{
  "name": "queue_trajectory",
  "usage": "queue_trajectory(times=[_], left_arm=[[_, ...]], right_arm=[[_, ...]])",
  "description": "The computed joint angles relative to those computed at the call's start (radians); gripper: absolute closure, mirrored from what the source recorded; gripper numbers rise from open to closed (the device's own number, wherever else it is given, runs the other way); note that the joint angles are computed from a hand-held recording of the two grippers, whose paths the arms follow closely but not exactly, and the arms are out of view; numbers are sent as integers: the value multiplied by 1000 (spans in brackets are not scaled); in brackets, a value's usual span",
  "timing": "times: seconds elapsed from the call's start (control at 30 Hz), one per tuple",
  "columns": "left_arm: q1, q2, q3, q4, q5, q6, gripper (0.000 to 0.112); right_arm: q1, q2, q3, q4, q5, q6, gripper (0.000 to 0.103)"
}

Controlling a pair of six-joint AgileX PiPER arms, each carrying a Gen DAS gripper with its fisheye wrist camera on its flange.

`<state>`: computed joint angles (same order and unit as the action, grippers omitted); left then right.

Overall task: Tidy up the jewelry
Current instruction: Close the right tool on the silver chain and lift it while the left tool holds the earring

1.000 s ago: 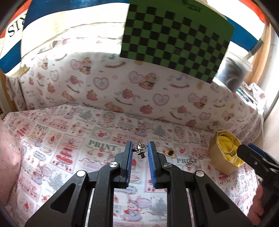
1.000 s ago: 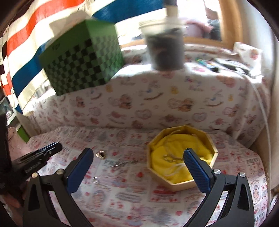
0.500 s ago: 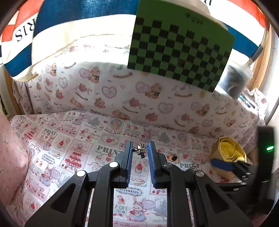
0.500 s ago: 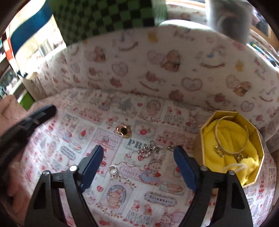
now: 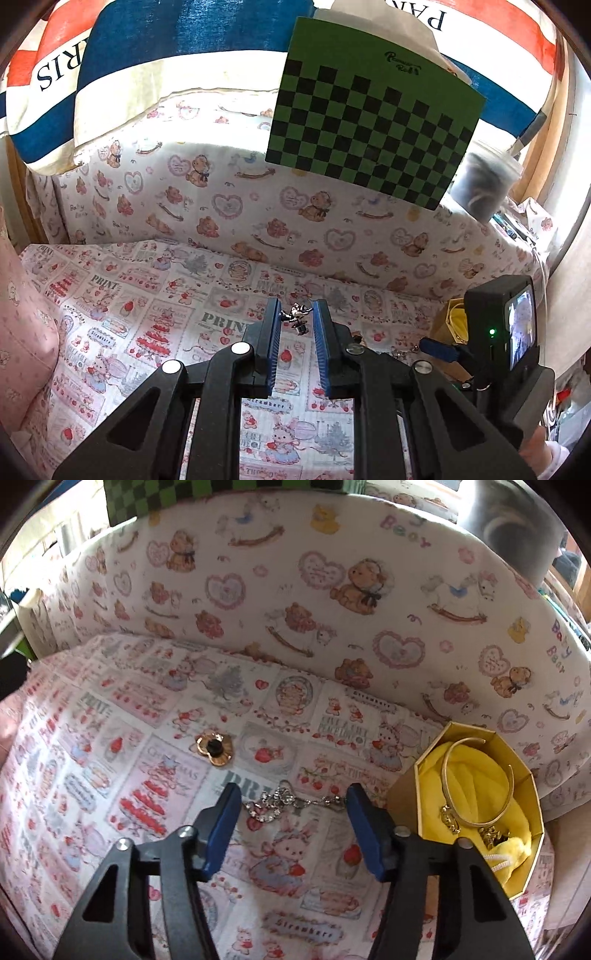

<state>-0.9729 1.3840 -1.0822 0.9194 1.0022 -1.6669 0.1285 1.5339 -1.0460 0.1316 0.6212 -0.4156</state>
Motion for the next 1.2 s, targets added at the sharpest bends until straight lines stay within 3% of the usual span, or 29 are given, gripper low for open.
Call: queue_trajectory(times=[0.07, 0.13, 0.23, 0.33, 0.6, 0.87, 1.2], left_arm=[[1, 0, 0, -2, -2, 0, 95], [6, -5, 4, -8, -15, 1, 96], [14, -7, 8, -16, -27, 6, 95], [16, -7, 7, -18, -27, 7, 95], [11, 9, -2, -17, -20, 9, 96], [24, 20, -1, -27, -35, 29, 96], [-11, 31, -15, -8, -30, 43, 96]], right_arm=[[-6, 9, -19, 11, 22, -8, 60], [16, 15, -3, 0, 3, 16, 80], [30, 4, 8, -31, -2, 47, 94], [-5, -16, 20, 43, 17, -29, 99], [-149, -193, 79, 280, 88, -286, 100], [-360, -327, 50, 535, 273, -509, 100], [-712, -329, -56, 843, 506, -721, 100]])
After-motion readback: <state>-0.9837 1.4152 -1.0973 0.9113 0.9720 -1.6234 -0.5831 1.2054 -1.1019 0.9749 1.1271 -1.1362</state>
